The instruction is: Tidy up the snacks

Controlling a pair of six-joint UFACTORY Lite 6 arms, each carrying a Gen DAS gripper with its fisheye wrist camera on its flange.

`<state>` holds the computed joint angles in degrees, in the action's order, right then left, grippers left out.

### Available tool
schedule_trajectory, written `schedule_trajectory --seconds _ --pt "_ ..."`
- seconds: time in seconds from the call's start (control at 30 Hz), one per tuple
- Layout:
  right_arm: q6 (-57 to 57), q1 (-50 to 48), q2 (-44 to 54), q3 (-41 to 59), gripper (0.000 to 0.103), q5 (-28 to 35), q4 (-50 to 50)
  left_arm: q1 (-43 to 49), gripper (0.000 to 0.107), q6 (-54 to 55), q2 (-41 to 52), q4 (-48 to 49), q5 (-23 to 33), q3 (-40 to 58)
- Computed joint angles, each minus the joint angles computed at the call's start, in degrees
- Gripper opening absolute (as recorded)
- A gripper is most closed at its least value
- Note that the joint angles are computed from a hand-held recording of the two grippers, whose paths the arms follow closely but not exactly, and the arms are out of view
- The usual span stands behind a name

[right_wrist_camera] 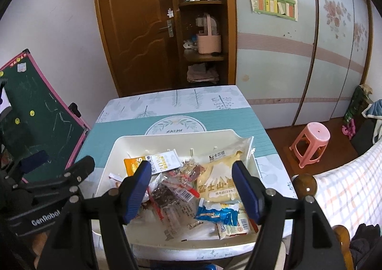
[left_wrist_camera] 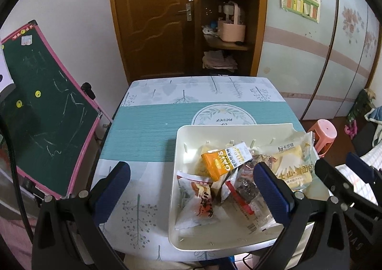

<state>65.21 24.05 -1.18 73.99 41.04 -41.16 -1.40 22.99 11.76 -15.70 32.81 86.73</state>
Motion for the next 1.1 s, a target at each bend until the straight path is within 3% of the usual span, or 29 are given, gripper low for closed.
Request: schedule_trajectory --seconds 1.1 --pt "0.7 -0.4 -1.2 -2.3 0.071 -0.2 1.1 1.3 0.102 2.9 0.2 -2.4 1.1 -0.4"
